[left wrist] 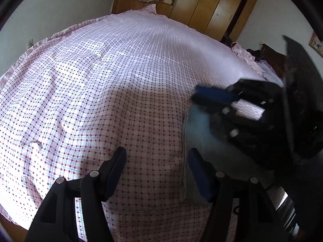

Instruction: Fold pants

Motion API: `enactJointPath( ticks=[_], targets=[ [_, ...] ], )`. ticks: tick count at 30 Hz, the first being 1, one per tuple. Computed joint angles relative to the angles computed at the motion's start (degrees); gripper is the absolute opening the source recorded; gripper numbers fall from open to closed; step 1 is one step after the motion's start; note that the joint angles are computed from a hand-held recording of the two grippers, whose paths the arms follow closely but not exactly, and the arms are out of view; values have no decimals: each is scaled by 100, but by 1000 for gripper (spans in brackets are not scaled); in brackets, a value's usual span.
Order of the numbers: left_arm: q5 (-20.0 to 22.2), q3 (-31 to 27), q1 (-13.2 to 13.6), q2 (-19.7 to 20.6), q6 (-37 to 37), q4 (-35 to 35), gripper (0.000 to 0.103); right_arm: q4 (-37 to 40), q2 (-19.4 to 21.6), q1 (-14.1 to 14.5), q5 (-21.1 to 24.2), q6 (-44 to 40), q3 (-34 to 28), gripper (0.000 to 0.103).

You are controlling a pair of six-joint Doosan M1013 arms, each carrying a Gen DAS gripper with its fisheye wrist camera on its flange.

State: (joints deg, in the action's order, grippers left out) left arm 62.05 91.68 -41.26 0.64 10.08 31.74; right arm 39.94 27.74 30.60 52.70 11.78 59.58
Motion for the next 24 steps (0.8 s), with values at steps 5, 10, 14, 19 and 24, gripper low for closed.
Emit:
enactJointPath(
  ticks=[5, 10, 14, 19, 24],
  targets=[
    [-36, -11, -78, -16, 26, 221, 67, -199, -384, -520, -66, 1243, 300, 18],
    [-613, -356, -180, 181, 544, 293, 67, -456, -1074, -1291, -401, 2406, 1311, 17],
    [-523, -970, -299, 735, 1253, 33, 38, -35, -1520, -1763, -600, 2861, 2115, 0],
    [-217, -1362, -663, 1265, 1422, 136, 18, 1226, -1698, -2059, -367, 2548, 2839, 0],
    [1602, -1801, -900, 1893, 1630, 1184, 14, 311, -1606, -1920, -623, 3208, 2852, 0]
  ],
)
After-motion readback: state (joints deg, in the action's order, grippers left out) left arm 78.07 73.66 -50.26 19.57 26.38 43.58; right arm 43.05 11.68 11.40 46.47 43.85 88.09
